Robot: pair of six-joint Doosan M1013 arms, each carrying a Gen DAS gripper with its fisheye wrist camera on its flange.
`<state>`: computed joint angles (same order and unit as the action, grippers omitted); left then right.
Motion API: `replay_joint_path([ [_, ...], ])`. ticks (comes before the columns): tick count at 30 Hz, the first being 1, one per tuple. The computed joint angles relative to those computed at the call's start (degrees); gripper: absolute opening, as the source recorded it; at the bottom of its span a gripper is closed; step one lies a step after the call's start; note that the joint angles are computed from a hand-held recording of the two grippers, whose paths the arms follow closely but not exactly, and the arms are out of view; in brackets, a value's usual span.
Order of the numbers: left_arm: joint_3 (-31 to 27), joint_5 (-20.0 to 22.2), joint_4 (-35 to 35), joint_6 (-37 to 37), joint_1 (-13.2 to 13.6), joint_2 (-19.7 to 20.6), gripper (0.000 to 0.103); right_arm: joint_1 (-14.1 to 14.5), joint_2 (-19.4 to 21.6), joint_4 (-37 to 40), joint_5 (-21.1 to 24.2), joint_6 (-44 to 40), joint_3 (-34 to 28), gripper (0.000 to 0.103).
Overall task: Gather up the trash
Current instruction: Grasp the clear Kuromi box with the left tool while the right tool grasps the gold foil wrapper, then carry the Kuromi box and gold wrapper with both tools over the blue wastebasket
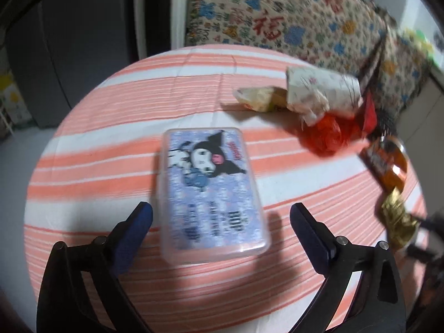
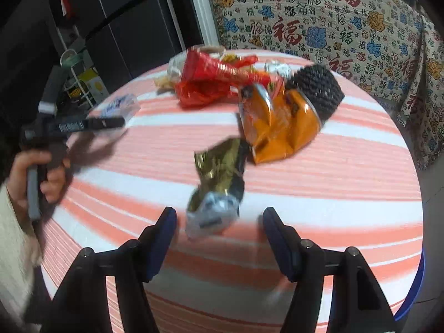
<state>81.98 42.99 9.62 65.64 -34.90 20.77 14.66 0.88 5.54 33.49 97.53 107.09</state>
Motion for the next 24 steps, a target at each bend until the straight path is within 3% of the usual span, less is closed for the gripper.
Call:
replay_joint_path([
  [2,0.4,-0.2,1.5,-1.1,-0.2,-0.2,0.097,0.4,0.2,-1.2,-0.1,0.8,-0.9,0.066],
  [3,1.2,-0.8,1.8,-1.6,-0.1,-0.9,0.09,0.6,0.5,-2.3,-0.1,1.5,-1.3,0.066],
  [4,1.5,-1.0,2.0,-2.0,-0.1,-1.1,0.07,1.0,1.1,-3.5,1.0,1.8,-2.2,0.065],
  [5,2.0,-1.3,2.8,-2.7,-0.1,-1.5,0.066,1.2,1.6,-4.5,2.3,2.3,-2.9,0.036],
  [6,2.3,-2.2,2.1,-2.2,0.1,-1.6,0.066,1.6,2.2,-6.2,4.1,3.4,-3.7,0.025],
  [9,3.7,-3.9,1.7,-2.0,0.1,-2.9,0.066,1.7,1.7,-7.4,5.2,4.9,-3.6,0.024],
  [14,5.7,-6.0,-2.6,1.1,-1.2,-5.6,0.066,1.2,-2.3,-5.4,2.8,5.0,-1.1,0.024],
  [17,6.5,-6.9,-4.2,2.8,-3.3,-6.7,0.066,0.6,-4.3,-6.7,2.4,5.9,0.1,0.024],
  [24,3.9,-7.9,-7.3,8.2,-9.0,-6.2,0.066,-4.6,-9.2,-8.5,2.7,8.7,3.3,0.024],
])
